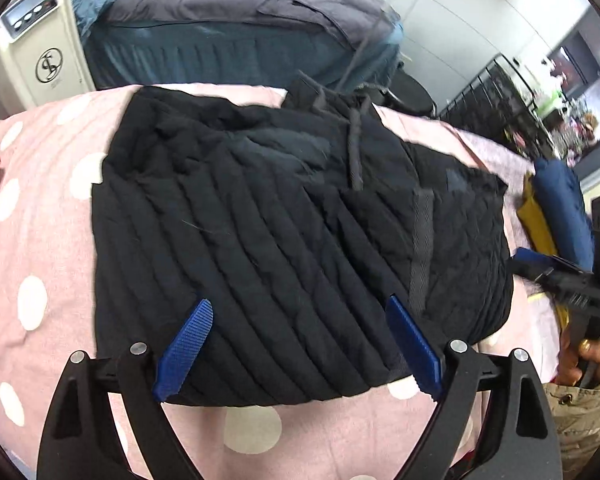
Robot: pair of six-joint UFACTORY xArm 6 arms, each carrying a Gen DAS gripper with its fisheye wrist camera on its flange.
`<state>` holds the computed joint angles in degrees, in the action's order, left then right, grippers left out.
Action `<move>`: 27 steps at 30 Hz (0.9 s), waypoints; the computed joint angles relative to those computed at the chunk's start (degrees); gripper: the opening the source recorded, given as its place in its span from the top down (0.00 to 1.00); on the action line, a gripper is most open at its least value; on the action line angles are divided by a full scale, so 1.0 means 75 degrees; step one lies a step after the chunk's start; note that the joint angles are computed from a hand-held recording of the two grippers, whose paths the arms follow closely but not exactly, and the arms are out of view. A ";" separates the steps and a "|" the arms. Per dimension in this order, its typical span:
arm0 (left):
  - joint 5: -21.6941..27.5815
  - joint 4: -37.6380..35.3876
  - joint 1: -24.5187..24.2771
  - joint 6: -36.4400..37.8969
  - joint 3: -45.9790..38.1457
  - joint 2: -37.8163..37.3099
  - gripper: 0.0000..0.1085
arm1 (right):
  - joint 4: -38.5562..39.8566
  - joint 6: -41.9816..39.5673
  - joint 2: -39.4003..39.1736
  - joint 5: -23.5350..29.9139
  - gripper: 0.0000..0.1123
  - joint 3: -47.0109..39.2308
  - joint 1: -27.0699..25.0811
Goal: Fold large clothes
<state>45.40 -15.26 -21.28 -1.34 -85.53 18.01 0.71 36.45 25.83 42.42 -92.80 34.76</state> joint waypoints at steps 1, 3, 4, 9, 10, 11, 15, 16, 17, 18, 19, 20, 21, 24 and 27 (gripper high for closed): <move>-0.0009 0.0070 -0.0034 -0.0037 0.0040 -0.0004 0.20 | -0.0163 -0.0034 0.0241 0.0235 0.28 -0.0275 0.0167; -0.0027 0.0192 -0.0088 -0.0135 0.0129 0.0009 0.20 | -0.0368 0.0027 0.0518 0.0471 0.28 -0.0548 0.0334; -0.0042 0.0206 -0.0095 -0.0190 0.0184 0.0018 0.20 | -0.0442 0.0068 0.0646 0.0559 0.28 -0.0658 0.0388; 0.0040 0.0110 -0.0041 -0.0293 0.0078 0.0301 0.20 | -0.0592 0.0086 0.0829 0.0772 0.28 -0.0791 0.0434; 0.0084 0.0172 -0.0044 -0.0345 -0.0063 0.0432 0.20 | -0.0647 0.0086 0.0904 0.0874 0.28 -0.0916 0.0419; 0.0120 0.0242 -0.0030 -0.0422 -0.0238 0.0572 0.20 | -0.0740 0.0116 0.1080 0.1089 0.28 -0.1223 0.0384; 0.0222 0.0311 0.0050 -0.0645 -0.1017 0.1159 0.14 | -0.0667 0.0090 0.1511 0.1438 0.25 -0.1838 0.0193; 0.0304 0.0453 0.0053 -0.0718 -0.1262 0.1358 0.14 | -0.0627 0.0097 0.1643 0.1510 0.25 -0.1995 0.0153; 0.0413 0.0579 0.0055 -0.0766 -0.1535 0.1574 0.14 | -0.0592 0.0102 0.1775 0.1595 0.25 -0.2178 0.0134; 0.0551 0.0638 0.0065 -0.0771 -0.1797 0.1775 0.14 | -0.0604 0.0134 0.1976 0.1765 0.25 -0.2480 0.0132; 0.0730 0.0639 0.0081 -0.0785 -0.2108 0.1996 0.14 | -0.0662 0.0182 0.2168 0.1976 0.25 -0.2793 0.0120; 0.0866 0.0676 0.0092 -0.0855 -0.2326 0.2118 0.14 | -0.0729 0.0241 0.2288 0.2104 0.25 -0.3020 0.0121; 0.0831 0.0668 0.0095 -0.0909 -0.2349 0.2108 0.14 | -0.0863 0.0340 0.2389 0.2238 0.25 -0.3258 0.0128; 0.0361 0.0281 0.0157 -0.0700 -0.1983 0.1781 0.14 | -0.1152 0.0248 0.2280 0.1836 0.25 -0.3298 0.0147; 0.0122 -0.0155 0.0298 -0.0481 -0.1525 0.1427 0.14 | -0.1103 -0.1147 0.2413 0.1404 0.25 -0.3782 0.0207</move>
<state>46.31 -16.42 -19.04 -4.94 -96.97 28.71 -7.57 27.85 43.93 52.96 -121.17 36.31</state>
